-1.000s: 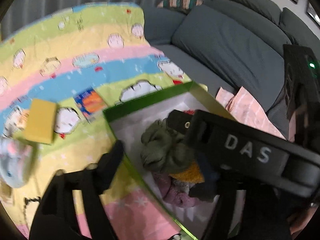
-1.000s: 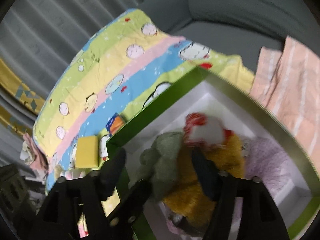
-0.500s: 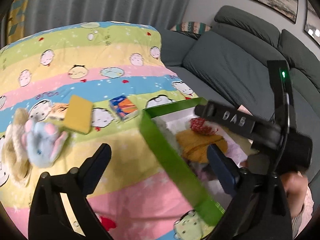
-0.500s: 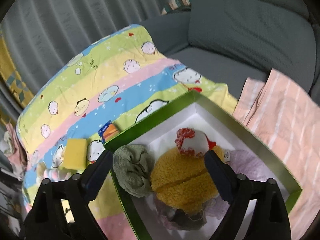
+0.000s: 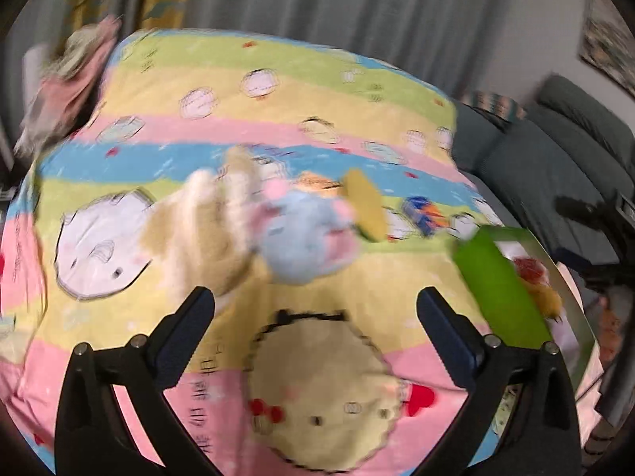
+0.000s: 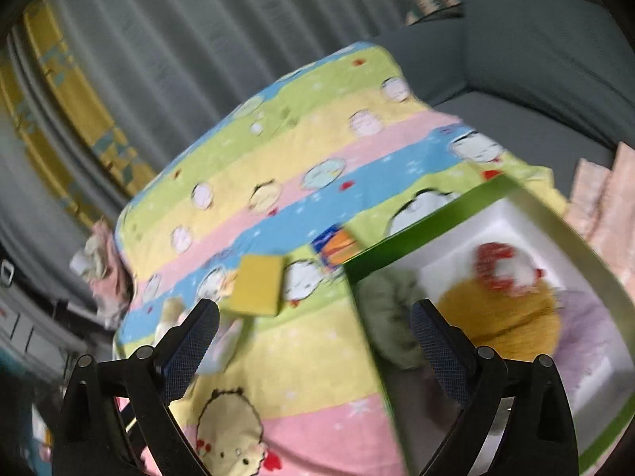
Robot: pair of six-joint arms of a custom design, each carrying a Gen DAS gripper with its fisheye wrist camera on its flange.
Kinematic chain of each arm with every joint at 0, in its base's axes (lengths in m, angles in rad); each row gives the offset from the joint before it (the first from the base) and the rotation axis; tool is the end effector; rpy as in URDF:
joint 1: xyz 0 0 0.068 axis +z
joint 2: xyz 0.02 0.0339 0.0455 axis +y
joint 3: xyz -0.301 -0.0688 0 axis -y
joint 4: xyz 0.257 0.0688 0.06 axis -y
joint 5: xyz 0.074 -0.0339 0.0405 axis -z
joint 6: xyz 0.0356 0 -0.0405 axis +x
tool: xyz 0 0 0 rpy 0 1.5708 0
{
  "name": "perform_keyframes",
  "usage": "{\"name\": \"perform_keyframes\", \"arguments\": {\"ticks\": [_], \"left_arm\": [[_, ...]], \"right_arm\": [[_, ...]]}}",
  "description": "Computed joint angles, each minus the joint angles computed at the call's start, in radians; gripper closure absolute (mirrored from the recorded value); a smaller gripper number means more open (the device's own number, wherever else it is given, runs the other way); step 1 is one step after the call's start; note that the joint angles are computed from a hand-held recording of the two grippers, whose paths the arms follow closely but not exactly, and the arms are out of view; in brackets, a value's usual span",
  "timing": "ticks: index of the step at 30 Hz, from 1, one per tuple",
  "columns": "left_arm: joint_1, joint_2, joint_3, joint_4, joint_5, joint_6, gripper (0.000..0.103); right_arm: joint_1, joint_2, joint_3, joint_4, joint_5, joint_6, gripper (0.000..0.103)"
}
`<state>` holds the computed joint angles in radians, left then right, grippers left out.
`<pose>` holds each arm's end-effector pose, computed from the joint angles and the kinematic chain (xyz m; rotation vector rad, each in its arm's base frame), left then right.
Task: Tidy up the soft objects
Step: 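Reach to the Tempo tissue pack and grasp it with the right gripper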
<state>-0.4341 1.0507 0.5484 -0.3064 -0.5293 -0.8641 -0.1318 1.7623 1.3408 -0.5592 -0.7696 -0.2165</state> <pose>0.1862 -0.0665 0.2278 -0.7132 2.1296 -0.0587 0.3916 -0.0269 0.2759 -0.3839 2.3079 0.8039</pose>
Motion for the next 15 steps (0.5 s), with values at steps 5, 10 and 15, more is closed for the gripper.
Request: {"name": "perform_keyframes", "arguments": {"ticks": [5,10,15], "left_arm": [[0.127,-0.079,-0.030,-0.065,0.097,-0.046,0.002],[0.144,-0.130,-0.019,-0.149,0.065,-0.051,0.002],[0.248,-0.165,-0.038,-0.156,0.142,-0.041,0.002]], "right_arm": [[0.174,0.061,0.117,-0.071,0.236,-0.010,0.005],[0.332,0.276,0.414,-0.234,0.500,-0.014,0.006],[0.405,0.547,0.800,-0.450,0.604,0.011,0.006]]}}
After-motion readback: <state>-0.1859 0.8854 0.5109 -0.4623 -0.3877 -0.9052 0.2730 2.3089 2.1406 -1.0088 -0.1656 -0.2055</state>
